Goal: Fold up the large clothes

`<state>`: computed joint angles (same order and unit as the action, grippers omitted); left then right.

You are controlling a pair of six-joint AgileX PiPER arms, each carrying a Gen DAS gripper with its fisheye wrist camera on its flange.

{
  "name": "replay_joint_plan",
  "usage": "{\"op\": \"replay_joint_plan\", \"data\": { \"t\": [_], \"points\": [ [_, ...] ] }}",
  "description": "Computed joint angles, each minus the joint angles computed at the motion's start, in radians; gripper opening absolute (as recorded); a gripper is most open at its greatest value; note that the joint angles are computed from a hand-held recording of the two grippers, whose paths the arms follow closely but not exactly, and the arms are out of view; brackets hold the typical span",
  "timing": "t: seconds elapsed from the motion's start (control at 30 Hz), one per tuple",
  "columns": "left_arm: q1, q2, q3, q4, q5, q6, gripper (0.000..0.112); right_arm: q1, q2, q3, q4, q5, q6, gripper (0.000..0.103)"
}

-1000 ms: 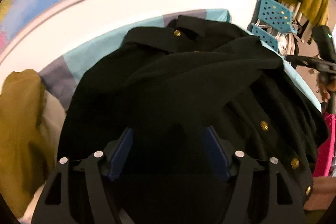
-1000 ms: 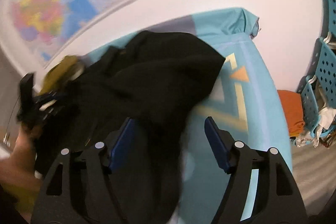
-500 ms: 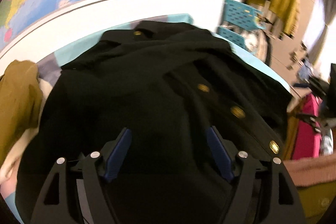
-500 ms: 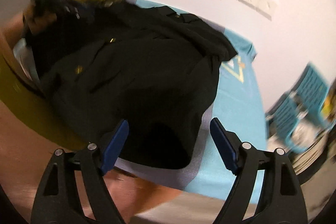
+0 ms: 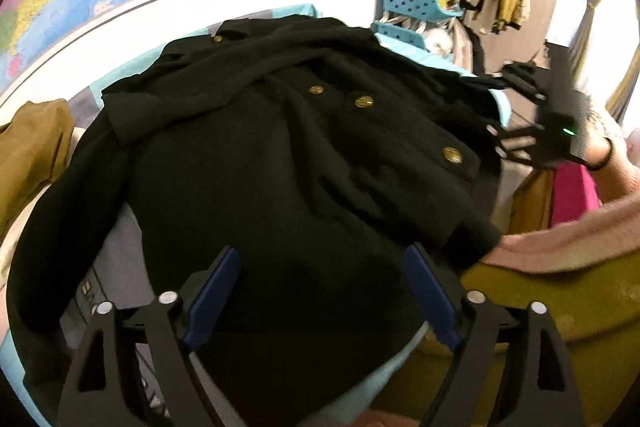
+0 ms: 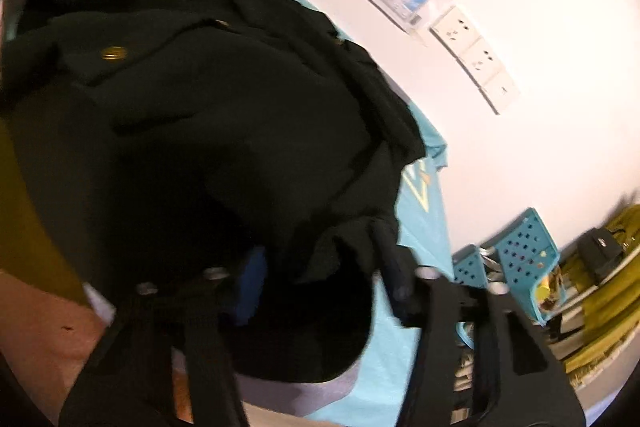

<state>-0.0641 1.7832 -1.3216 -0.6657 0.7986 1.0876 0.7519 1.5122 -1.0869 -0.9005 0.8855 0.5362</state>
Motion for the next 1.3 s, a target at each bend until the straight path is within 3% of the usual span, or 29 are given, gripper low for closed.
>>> {"op": "replay_joint_plan", "data": {
  "t": [0.03, 0.17, 0.27, 0.33, 0.4, 0.47, 0.5, 0.6, 0.7, 0.8, 0.87, 0.9, 0.93, 0.97, 1.07, 1.17, 1.2, 1.23, 1.3],
  "points": [
    [0.011, -0.018, 0.024, -0.018, 0.003, 0.028, 0.086, -0.009, 0.001, -0.005, 0.007, 0.003, 0.000, 0.015],
    [0.022, -0.089, 0.132, -0.043, -0.033, 0.121, 0.088, -0.113, -0.077, -0.013, 0.137, -0.065, 0.004, 0.013],
    [-0.041, -0.117, 0.200, 0.087, -0.186, 0.050, 0.082, -0.258, -0.170, -0.018, 0.332, -0.153, -0.037, 0.011],
    [-0.088, -0.094, 0.203, 0.269, -0.275, -0.138, 0.035, -0.327, -0.245, -0.003, 0.427, -0.198, -0.065, 0.010],
    [-0.072, -0.060, 0.161, 0.326, -0.266, -0.240, 0.000, -0.362, -0.296, 0.001, 0.474, -0.207, -0.088, 0.010],
    [-0.021, -0.064, 0.142, 0.224, -0.223, -0.186, 0.000, -0.387, -0.342, 0.007, 0.509, -0.205, -0.125, 0.009],
    [0.004, -0.099, 0.171, 0.139, -0.237, -0.099, 0.000, -0.398, -0.366, 0.022, 0.515, -0.200, -0.134, 0.009],
    [0.051, -0.180, 0.260, -0.039, -0.222, 0.166, 0.000, -0.514, -0.389, 0.080, 0.716, -0.203, -0.289, 0.010],
    [0.032, -0.183, 0.296, 0.023, -0.234, 0.181, 0.000, -0.503, -0.340, 0.159, 0.765, -0.148, -0.358, 0.014],
    [0.026, -0.164, 0.289, 0.066, -0.244, 0.144, 0.001, -0.423, -0.348, 0.169, 0.643, -0.124, -0.261, 0.035],
    [0.053, -0.190, 0.303, -0.058, -0.214, 0.269, 0.028, -0.369, -0.387, 0.151, 0.557, -0.118, -0.175, 0.053],
    [0.052, -0.210, 0.324, -0.118, -0.241, 0.334, 0.060, -0.328, -0.403, 0.128, 0.508, -0.105, -0.150, 0.055],
    [0.031, -0.230, 0.352, -0.152, -0.291, 0.370, 0.066, -0.292, -0.413, 0.118, 0.471, -0.092, -0.130, 0.060],
    [0.018, -0.240, 0.366, -0.169, -0.307, 0.399, 0.065, -0.263, -0.415, 0.097, 0.475, -0.087, -0.150, 0.065],
    [-0.055, -0.226, 0.384, -0.076, -0.410, 0.336, 0.061, -0.187, -0.388, 0.062, 0.554, -0.104, -0.256, 0.066],
    [-0.106, -0.174, 0.362, 0.150, -0.485, 0.092, 0.032, -0.113, -0.319, 0.047, 0.590, -0.146, -0.293, 0.065],
    [-0.103, -0.155, 0.351, 0.185, -0.503, 0.039, 0.012, -0.094, -0.300, 0.046, 0.599, -0.165, -0.303, 0.065],
    [-0.084, -0.136, 0.325, 0.179, -0.486, 0.016, 0.002, -0.084, -0.272, 0.047, 0.648, -0.204, -0.347, 0.064],
    [-0.024, -0.129, 0.286, 0.049, -0.407, 0.083, 0.001, -0.077, -0.237, 0.049, 0.750, -0.254, -0.437, 0.064]
  ]
}}
